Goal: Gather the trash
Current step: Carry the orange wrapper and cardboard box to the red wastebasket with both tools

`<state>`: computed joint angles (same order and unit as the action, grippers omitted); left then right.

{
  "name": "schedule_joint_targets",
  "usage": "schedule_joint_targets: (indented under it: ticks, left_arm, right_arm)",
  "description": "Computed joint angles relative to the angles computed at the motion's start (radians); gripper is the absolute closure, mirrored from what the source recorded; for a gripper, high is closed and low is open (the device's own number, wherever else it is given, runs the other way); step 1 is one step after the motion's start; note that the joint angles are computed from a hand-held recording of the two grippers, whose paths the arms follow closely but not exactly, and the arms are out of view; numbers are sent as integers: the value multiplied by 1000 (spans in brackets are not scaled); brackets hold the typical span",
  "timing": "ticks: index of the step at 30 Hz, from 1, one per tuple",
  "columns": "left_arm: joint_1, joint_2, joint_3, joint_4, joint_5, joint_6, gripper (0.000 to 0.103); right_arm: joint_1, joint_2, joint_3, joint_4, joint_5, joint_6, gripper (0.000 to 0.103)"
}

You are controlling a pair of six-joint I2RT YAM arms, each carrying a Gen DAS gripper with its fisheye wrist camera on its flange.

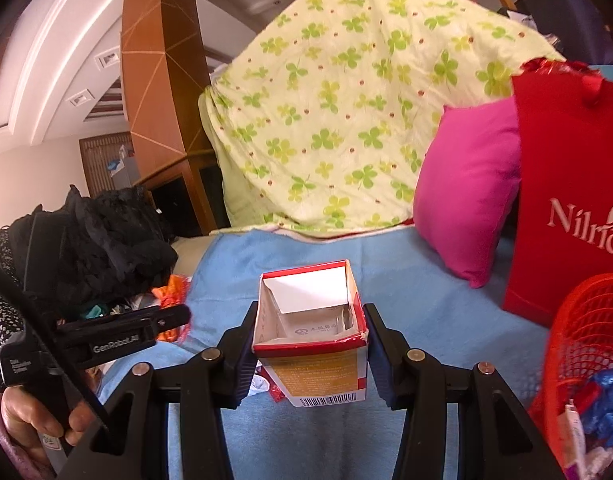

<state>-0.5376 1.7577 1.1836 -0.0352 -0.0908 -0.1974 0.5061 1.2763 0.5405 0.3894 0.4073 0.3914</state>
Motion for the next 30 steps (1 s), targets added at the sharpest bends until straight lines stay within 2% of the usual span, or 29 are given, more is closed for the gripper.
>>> schedule_joint_targets:
  ticks: [8, 14, 23, 30]
  left_arm:
    - [-103, -36, 19, 3, -17, 14, 58]
    - [-164, -29, 45, -5, -28, 14, 58]
    - [-264, 24, 101, -23, -36, 34, 58]
    - [-312, 60, 133, -31, -44, 40, 58]
  right_arm:
    - [29, -246, -109, -60, 73, -3, 52]
    - [12, -437, -174, -159, 97, 4, 52]
    - [-48, -670, -230, -301, 97, 22, 52]
    - [-145, -775, -251, -384, 39, 30, 52]
